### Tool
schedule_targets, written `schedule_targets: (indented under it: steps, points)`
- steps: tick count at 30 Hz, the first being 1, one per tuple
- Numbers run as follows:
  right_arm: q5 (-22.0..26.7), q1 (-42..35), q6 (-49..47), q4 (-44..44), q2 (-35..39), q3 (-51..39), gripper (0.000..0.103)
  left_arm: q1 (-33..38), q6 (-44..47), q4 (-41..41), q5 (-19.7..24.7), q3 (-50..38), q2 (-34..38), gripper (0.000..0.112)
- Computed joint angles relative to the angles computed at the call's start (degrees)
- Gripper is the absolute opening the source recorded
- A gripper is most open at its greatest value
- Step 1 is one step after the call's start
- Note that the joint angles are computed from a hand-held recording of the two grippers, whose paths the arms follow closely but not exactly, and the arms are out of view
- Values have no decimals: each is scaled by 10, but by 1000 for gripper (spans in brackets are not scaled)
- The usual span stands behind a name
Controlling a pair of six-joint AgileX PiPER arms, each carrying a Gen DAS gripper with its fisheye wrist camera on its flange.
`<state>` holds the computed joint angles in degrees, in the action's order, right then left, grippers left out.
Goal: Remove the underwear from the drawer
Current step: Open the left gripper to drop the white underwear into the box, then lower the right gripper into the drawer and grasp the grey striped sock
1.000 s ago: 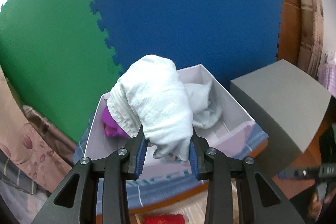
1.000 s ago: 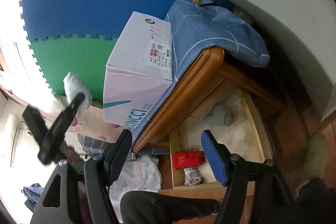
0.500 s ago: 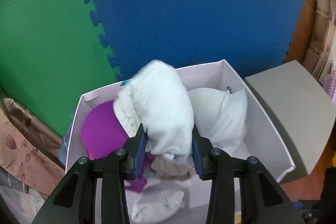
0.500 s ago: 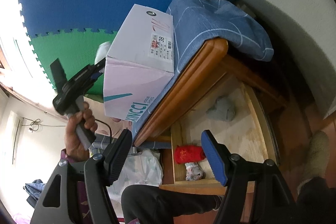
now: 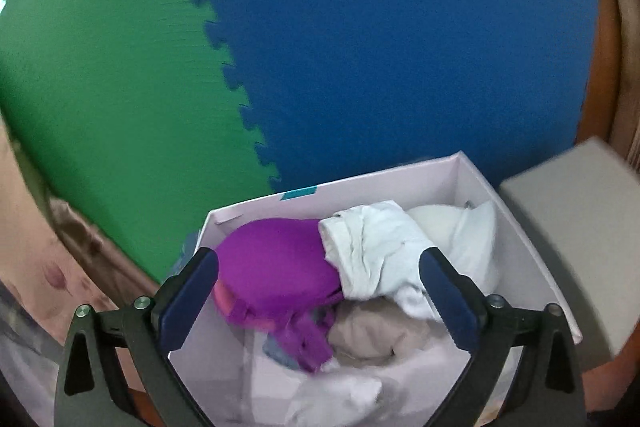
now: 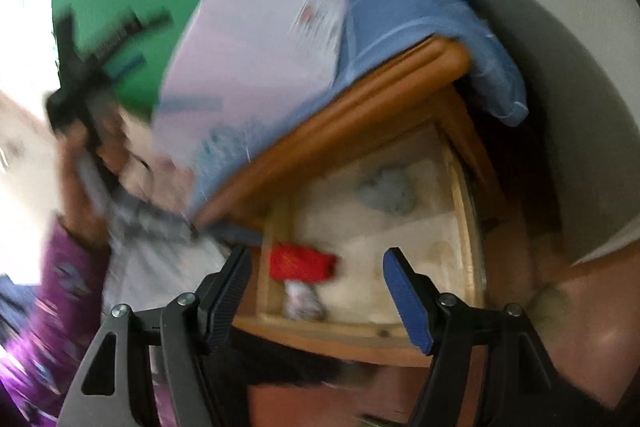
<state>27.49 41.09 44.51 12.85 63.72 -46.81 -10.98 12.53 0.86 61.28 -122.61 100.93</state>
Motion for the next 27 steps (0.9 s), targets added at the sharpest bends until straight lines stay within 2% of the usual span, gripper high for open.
schedule_targets:
  steps: [2, 4, 5, 8, 11, 15, 18, 21, 27]
  points:
    - [63, 39, 2, -60, 61, -66, 71, 53, 35, -80, -67, 115, -83, 101]
    - [142, 81, -11, -129, 136, -153, 71, 120, 105, -178, -118, 226, -166, 103]
    - [170, 97, -20, -157, 168, -187, 71, 154, 147, -225, -131, 271, -199, 103]
    - [270, 135, -67, -240, 286, -303, 71, 263, 283, -337, -132, 388, -281, 103]
    - [332, 157, -142, -300, 386, -379, 71, 383, 422, -436, -98, 472, -326, 103]
    - [359, 162, -211, -336, 478, -430, 68, 526, 528, -537, -20, 523, -332, 103]
    - [375, 169, -212, -391, 529, -462, 66, 598, 566, -609, 35, 545, -319, 103]
    - [386, 179, -221, -443, 571, -490, 66, 635, 591, -655, 70, 566, -306, 103]
    - [392, 199, -239, -535, 643, -523, 66, 619, 555, -635, 81, 552, -273, 103]
